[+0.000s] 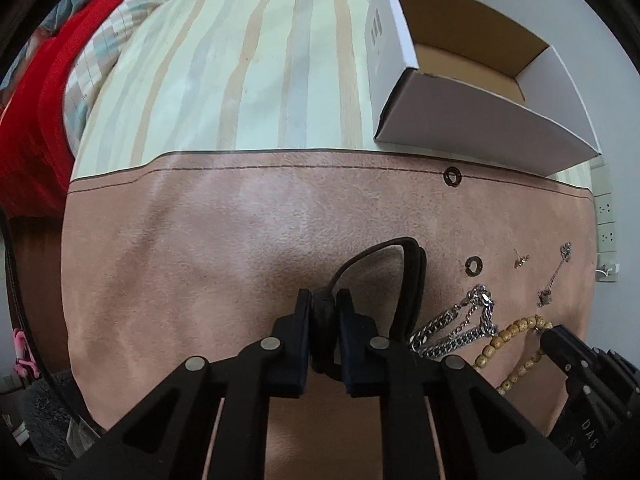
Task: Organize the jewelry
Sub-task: 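Grasp the wooden bead bracelet with the right gripper while the left gripper grasps the black band, then carry both bracelets into the white box and open both grippers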
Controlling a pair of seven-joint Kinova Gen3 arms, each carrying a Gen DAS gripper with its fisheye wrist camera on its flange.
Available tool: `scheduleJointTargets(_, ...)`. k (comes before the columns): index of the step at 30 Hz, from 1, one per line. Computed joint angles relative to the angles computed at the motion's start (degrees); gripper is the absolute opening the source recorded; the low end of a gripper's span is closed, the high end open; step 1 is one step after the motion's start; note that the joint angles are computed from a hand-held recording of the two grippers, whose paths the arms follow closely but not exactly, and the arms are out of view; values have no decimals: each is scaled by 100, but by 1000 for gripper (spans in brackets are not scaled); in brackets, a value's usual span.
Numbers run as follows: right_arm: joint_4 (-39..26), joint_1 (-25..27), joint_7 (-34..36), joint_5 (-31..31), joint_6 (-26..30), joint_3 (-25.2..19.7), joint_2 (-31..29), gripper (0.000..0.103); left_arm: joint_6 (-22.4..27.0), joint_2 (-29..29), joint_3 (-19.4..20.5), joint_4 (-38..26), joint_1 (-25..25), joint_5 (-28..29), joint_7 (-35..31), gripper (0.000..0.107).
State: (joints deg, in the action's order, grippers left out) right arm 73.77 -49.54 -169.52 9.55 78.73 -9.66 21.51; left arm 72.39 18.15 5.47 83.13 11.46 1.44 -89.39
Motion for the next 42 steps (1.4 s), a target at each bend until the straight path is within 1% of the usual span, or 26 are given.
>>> scheduleJointTargets(2,19,-17,-34,25,-51,-3,-72,9,-38,-221,1,149,-26,12,-62,9)
scheduleJointTargets(4,55,-9,-34,70,-117,-11,-183,9,-30,-383,7,166,-55,19,-134,9)
scheduleJointTargets(7,-61,-84,-60,212,-102,-43,-283,9,60,-693,26,161,-62,57,-165,9)
scheduleJointTargets(9,-120,-113,-38,325,-103,-59,-371,9,218,-828,24,24,-131,140,-260,9)
scheduleJointTargets(12,-470,-225,-24,544,78,-72,-387,9,374,-997,31,-166,-184,288,-318,10)
scheduleJointTargets(16,-928,-225,247,835,312,-16,-446,9,414,-858,76,-733,-142,353,-271,9)
scheduleJointTargets(20,-1598,-198,674,1241,644,121,-394,9,427,-537,107,-1432,-47,361,-165,10)
scheduleJointTargets(24,-2468,-101,1350,1547,1001,354,-105,9,453,-228,113,-2003,79,298,-74,10)
scheduleJointTargets(27,-2987,150,1860,1429,1094,526,169,9,467,59,104,-2409,187,220,-22,10)
scheduleJointTargets(29,-3305,333,2149,1261,1151,627,393,9,566,320,107,-2725,231,230,0,10)
scheduleJointTargets(31,-3337,547,2319,1006,1063,685,514,9,823,697,121,-3136,231,314,6,10)
scheduleJointTargets(33,-3347,822,2495,699,934,703,665,9,969,960,111,-3367,240,368,12,10)
scheduleJointTargets(37,-3038,1216,2714,230,508,686,805,9,1453,1589,145,-3978,225,547,12,10)
scheduleJointTargets(41,-2739,1548,2867,-215,71,627,887,9,1807,1989,162,-4452,224,705,29,10)
scheduleJointTargets(42,-2704,1573,2884,-268,24,633,897,9,1914,2072,161,-4577,232,731,49,11)
